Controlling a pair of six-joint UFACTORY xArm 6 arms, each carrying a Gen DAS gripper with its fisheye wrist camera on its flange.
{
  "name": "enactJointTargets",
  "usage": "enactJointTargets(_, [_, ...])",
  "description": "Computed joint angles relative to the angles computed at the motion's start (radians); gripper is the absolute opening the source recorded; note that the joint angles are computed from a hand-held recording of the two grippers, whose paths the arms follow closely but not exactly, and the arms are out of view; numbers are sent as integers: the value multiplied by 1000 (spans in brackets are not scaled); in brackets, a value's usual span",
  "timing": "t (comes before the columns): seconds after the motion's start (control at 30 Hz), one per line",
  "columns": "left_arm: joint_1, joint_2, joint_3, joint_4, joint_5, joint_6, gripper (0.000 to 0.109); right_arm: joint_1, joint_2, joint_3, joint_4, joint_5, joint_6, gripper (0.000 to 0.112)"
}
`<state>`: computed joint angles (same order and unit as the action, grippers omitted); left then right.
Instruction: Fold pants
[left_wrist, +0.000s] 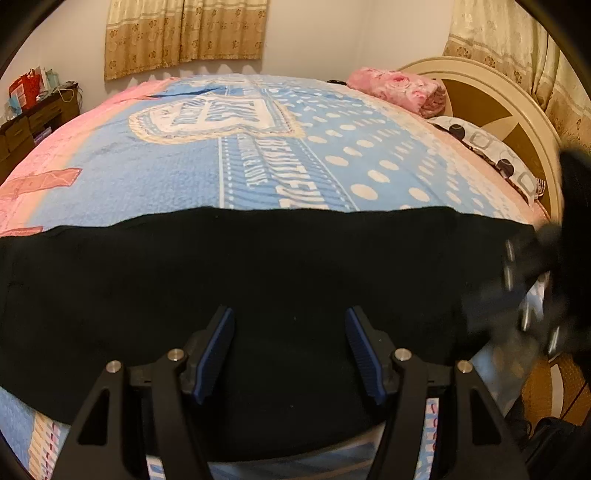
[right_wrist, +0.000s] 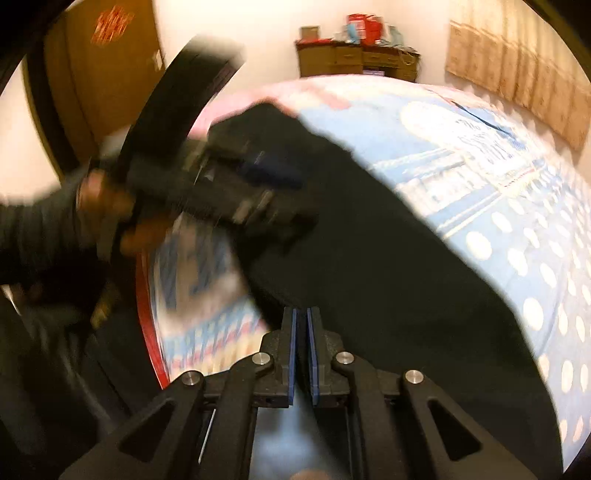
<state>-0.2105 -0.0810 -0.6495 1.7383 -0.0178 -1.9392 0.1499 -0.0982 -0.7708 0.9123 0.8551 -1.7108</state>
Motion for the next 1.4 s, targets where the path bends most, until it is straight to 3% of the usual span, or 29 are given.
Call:
enactJointTargets(0.13, [-59,-3,20,-118,88,155,77,-4,213,-288,17,161,223,9])
enactJointTargets(0.27, [-100,-5,27,-165,151,236,82,47,462,-606,27,297,471,38])
enactJointTargets(0.33, [-79,-4,28,-165,117,238,83,74,599,-785,16,379,621,39])
enactJointTargets(0.57, [-70,-3,33,-192,97,285,88,121,893,-1164,-7,602,902,39])
enactJointTargets(0.67, [-67,-3,34,-200,93,297,90,119,924,-1184,10,645,937,36])
enactJointTargets(0.8, [-64,-12,41,-208,92,309,90,126,928,-1160,52,633,936,19])
enactJointTargets(1.0, [-72,-8,36,-235,100,332,91,76,1025,-1206,252,732,1046,15])
enactJointTargets(1.07, [-78,-23,51,-315,120,419,91,73,1060,-1241,285,760,1086,14])
enactJointTargets(1.17, [-22,-43,83,-430,85,481,91,81,1047,-1226,285,742,1080,13])
enactJointTargets(1.23, [9,-53,98,-457,48,489,91,90,1023,-1202,263,716,1060,5])
enactJointTargets(1.4, [-37,-70,100,-449,133,493,91,138,938,-1119,170,600,966,2])
